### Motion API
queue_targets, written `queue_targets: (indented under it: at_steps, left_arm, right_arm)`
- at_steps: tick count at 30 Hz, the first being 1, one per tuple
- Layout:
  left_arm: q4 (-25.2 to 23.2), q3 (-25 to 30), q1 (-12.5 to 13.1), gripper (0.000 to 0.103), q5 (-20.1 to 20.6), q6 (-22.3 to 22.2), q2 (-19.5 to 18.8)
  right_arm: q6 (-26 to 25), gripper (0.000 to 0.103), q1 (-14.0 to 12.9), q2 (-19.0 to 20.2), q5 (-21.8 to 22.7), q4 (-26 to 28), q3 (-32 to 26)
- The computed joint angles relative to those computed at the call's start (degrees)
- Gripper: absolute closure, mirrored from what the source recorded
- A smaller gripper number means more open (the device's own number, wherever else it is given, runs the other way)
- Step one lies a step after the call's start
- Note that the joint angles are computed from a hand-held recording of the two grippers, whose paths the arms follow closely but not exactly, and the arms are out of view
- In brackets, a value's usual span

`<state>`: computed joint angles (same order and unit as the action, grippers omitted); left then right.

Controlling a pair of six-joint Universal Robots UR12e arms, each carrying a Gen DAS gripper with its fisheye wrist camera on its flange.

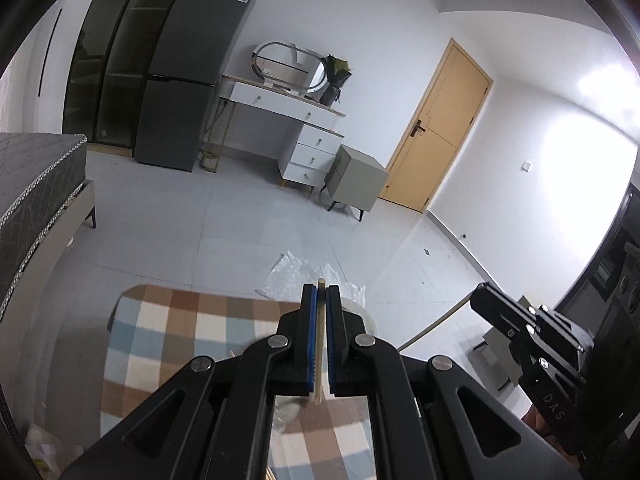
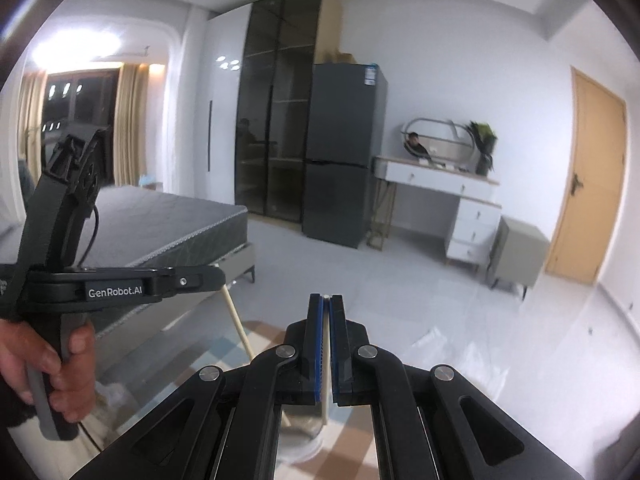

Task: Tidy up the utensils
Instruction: 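Lift both held chopsticks and carry them above the grey holder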

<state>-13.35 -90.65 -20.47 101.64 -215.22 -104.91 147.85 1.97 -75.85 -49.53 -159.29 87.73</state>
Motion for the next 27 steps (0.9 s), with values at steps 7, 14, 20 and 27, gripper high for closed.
queue_targets:
  at_steps: [7,14,20,27]
  left_arm:
    - [2.4,-1.3,2.6,0.103,-1.2,-1.5,-0.5]
    - [4.0,-2.7,4.8,0.103,-5.1,-4.6,-1.1]
    - [4.2,-3.1,5.1,0.103,-5.5,-4.9,-1.3]
    - [4.4,-3.6,4.8,0.103,-4.7,-3.5,-1.3]
  right_arm:
    - [-4.6,0.101,3.0,3.2,-0.3,3.1,-3.6]
    - [-7.8,0.101,4.8,5.4,-1.4,7.2,-5.2]
    - [-10.8,0.101,5.6,6.3,-3.5,11.1,-5.7]
    - [-12.9,0.101,5.8,6.9,-5.4,14.2,-5.9]
